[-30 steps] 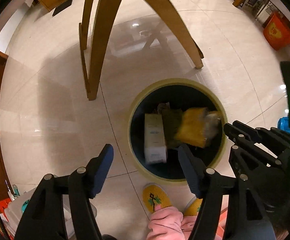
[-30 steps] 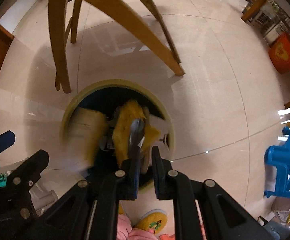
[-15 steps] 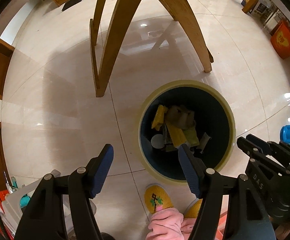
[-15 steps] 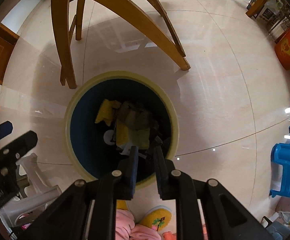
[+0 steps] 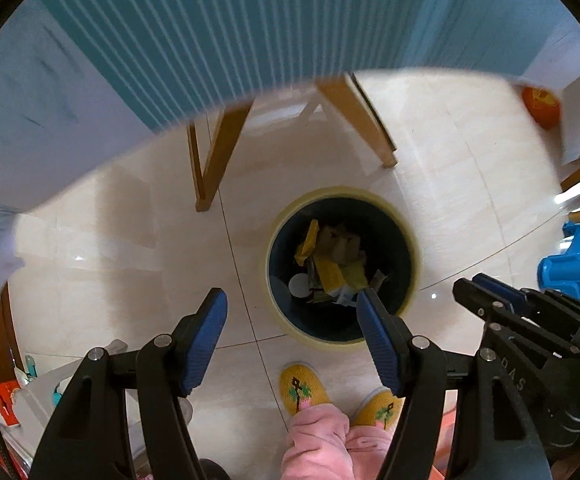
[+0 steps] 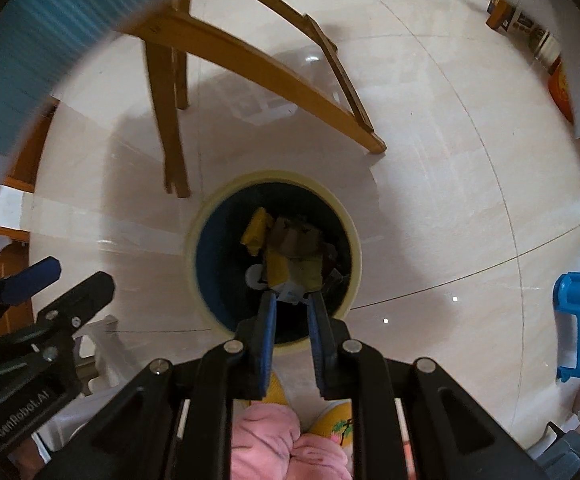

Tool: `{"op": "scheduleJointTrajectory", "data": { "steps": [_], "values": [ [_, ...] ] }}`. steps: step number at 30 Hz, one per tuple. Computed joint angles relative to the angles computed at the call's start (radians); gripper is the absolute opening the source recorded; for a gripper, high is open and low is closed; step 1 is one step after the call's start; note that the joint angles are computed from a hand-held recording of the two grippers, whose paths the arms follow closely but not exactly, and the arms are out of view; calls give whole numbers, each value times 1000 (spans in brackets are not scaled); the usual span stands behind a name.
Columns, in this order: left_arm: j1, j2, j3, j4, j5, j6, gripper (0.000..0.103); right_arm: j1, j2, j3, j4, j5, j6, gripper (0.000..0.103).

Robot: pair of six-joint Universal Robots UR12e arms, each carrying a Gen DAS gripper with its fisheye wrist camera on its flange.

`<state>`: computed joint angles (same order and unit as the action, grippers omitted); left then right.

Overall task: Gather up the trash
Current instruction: 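Move both open tools back over the table toward the carton and red bag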

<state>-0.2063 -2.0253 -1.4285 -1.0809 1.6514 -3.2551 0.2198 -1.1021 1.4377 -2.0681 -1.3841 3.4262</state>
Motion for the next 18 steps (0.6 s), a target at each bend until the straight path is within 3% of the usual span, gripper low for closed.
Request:
{"op": "scheduleJointTrajectory", "data": {
  "steps": [12,18],
  "values": [
    [-14,88,95,-51,17,-94,66,-10,-78,-76,66,35,-34,16],
    [-31,119,164,-82,66,-81,66,-24,-127,-145,82,56,-39,16]
  ]
}}
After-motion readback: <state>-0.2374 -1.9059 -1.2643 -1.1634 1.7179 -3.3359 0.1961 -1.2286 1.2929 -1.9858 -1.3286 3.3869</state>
